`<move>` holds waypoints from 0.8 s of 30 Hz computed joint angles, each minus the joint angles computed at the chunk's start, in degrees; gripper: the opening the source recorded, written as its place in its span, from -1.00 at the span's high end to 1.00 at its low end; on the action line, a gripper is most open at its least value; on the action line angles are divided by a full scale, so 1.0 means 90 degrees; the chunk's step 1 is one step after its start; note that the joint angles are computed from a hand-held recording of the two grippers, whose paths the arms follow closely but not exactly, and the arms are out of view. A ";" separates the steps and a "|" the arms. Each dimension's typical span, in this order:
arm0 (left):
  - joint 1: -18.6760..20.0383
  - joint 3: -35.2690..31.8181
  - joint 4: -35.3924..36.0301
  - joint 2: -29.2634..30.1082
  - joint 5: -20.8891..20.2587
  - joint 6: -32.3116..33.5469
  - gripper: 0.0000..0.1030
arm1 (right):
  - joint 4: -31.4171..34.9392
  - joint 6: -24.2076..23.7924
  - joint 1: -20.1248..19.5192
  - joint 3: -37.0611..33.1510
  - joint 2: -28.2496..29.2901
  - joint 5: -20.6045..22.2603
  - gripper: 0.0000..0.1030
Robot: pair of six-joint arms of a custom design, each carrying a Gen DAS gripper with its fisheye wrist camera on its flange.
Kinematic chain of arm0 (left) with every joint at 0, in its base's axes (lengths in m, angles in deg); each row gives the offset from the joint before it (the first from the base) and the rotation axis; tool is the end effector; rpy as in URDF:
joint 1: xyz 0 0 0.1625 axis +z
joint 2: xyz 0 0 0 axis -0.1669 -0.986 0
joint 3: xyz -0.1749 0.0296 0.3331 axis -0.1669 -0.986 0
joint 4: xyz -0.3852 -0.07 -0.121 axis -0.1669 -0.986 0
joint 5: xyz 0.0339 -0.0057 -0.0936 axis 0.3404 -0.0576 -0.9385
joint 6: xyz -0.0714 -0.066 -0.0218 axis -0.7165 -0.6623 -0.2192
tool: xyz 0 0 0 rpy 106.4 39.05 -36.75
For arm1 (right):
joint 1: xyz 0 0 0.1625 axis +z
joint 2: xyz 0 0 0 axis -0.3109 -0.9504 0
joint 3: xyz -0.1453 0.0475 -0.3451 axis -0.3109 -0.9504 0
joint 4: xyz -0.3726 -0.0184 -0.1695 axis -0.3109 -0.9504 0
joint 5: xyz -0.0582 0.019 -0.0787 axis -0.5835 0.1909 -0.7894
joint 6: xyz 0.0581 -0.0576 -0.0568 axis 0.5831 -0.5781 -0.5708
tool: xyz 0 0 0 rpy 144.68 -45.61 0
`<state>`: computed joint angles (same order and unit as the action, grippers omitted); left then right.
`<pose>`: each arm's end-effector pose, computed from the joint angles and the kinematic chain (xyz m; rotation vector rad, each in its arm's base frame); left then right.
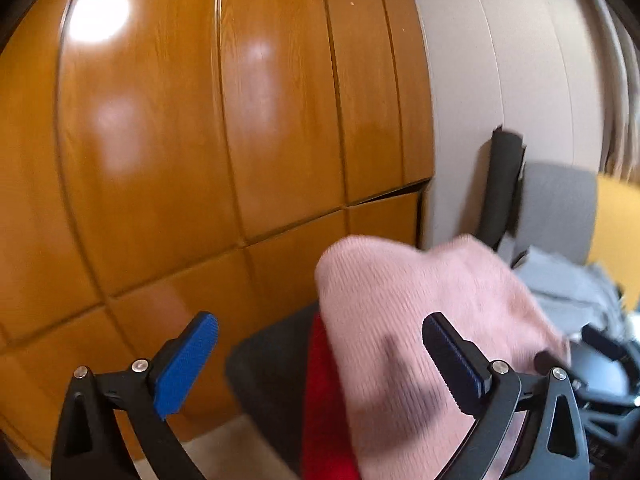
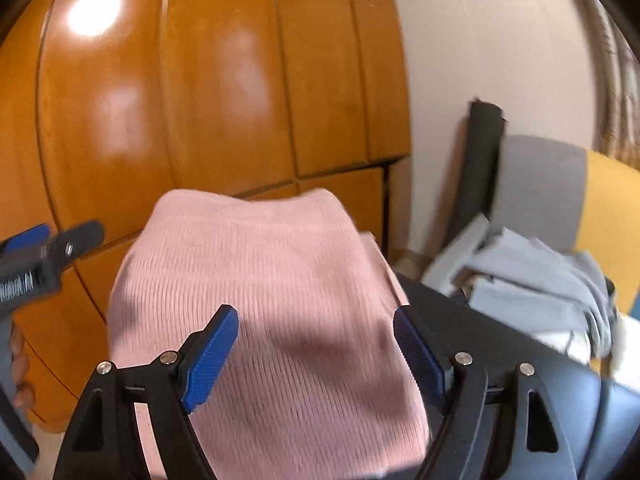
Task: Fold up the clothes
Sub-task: 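Open both grippers and release the sweater on the stack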
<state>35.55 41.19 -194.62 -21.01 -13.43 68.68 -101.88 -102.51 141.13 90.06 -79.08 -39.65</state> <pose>-0.2207 -0.3552 0.4053 -0.1802 1.5116 -1.3536 0.5298 -0.6271 0.0030 1.2039 -2.4330 0.9781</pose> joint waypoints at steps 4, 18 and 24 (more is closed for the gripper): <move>-0.0526 -0.0075 -0.1906 0.0317 -0.0074 0.0960 -0.99 | 0.0326 0.0184 0.0038 0.0135 -0.0150 -0.0366 -0.60; -0.1085 -0.0077 -0.2365 0.1011 0.1629 0.0915 -0.99 | 0.0069 -0.0550 -0.0006 0.2095 -0.1323 0.0437 -0.60; -0.1133 0.0045 -0.2046 0.0953 0.1458 0.0419 -0.97 | 0.0116 -0.0696 -0.0030 0.2265 -0.1436 0.0631 -0.60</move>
